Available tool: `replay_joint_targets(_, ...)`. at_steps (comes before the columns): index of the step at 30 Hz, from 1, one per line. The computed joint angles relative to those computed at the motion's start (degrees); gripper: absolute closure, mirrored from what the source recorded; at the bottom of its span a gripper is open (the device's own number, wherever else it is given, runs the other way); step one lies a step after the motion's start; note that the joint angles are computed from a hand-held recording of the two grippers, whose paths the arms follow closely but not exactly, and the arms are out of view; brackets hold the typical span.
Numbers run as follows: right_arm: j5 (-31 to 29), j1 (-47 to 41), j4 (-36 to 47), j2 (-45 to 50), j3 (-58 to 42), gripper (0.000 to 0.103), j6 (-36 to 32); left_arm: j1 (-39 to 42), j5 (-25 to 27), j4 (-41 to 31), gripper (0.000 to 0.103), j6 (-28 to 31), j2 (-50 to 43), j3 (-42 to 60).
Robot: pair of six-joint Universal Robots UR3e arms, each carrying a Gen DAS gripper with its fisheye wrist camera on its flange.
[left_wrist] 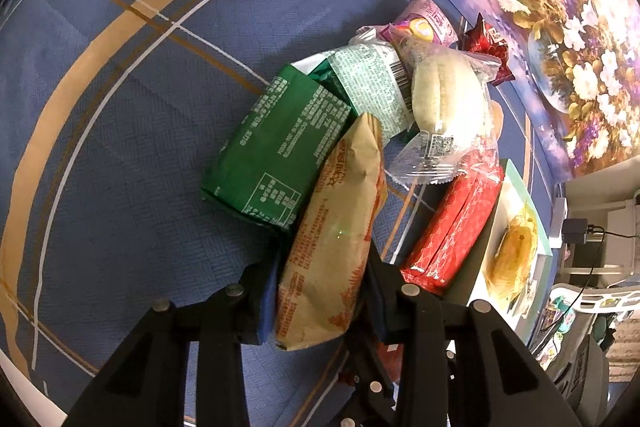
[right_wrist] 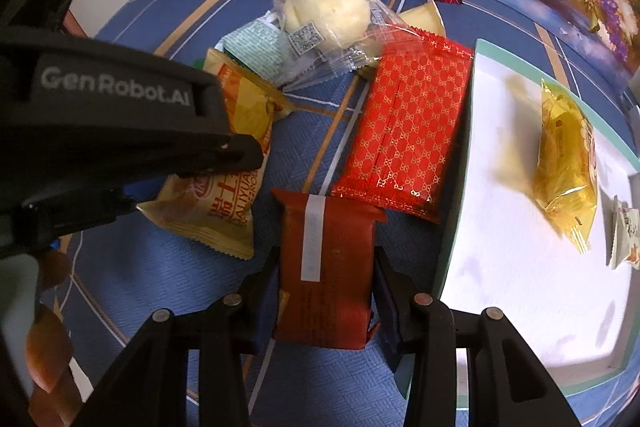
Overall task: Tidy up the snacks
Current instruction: 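Grasp the cream roll bag with the left tool while the right tool grasps the red pack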
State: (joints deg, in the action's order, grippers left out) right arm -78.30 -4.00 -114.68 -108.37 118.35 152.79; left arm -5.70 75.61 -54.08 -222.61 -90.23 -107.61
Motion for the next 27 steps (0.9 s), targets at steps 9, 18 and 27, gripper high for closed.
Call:
replay_joint_targets(9, 0.78, -1.23, -0.60, -0.85, 1.02, 0.059, -1.62, 0.36, -0.32, 0.63, 0.065, -1.38, 1.74, -1.87)
replay_joint_targets(18, 1.59, -1.93, 1.25, 0.13, -0.80, 0.061, -1.75, -0.10, -0.19, -0.84, 0.068, -2.58, 2.54, -1.04)
replay_joint_targets(27, 5.13, -5.85, 6.65, 1.43, -4.19, 0.062, -5.11, -0.75, 0.41, -1.98, 0.071, -3.76, 5.03, -0.55)
